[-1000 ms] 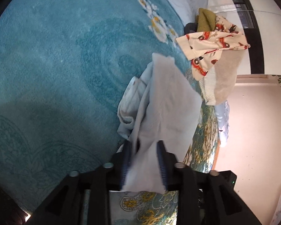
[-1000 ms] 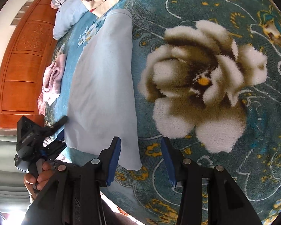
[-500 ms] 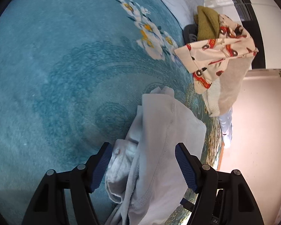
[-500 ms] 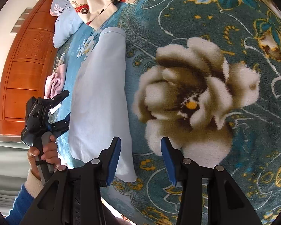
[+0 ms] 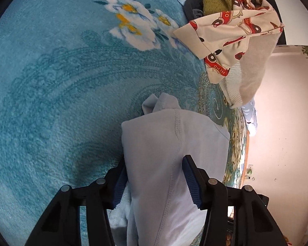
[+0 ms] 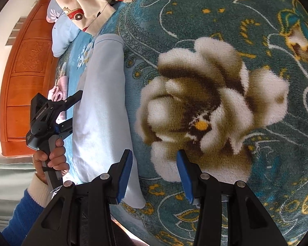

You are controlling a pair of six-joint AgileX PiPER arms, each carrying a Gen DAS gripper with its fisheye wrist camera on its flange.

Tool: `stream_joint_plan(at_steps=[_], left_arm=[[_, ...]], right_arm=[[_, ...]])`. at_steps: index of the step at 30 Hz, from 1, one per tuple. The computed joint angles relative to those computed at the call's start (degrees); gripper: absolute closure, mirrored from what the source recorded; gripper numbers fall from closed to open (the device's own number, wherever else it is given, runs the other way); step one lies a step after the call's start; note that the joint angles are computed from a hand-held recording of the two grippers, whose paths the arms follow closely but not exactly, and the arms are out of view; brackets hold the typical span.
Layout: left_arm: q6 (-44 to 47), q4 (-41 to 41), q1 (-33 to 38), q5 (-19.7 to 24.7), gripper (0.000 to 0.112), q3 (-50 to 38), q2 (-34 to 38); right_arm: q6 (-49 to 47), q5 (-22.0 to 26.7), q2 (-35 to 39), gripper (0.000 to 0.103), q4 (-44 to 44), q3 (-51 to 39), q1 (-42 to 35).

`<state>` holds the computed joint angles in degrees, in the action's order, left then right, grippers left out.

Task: Fold clothes
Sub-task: 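Grasp the edge of the light blue shirt bundle with the left gripper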

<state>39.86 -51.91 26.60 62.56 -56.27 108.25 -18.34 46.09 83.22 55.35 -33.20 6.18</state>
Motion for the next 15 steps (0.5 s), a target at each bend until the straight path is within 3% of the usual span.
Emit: stream_joint_plan(at_steps=[5, 10, 15], left_arm=[[-1.58, 1.46, -2.56, -2.41, 0.091, -0.01, -1.64], [-4.66, 1.68, -3.06, -2.31, 0.096, 0.32, -5.37], [-9.39, -0.84, -7.84, 3.59, 0.097, -5.63, -10.74]], right_arm=[[-2.66, 1.22, 0.06, 0.057, 2.44, 1.46, -2.87], [-2.06, 1.65, -1.32, 0.057, 0.90, 1.50, -3.39], [-1.66, 1.65, -3.00, 0.057, 0.50, 2.03, -4.39]])
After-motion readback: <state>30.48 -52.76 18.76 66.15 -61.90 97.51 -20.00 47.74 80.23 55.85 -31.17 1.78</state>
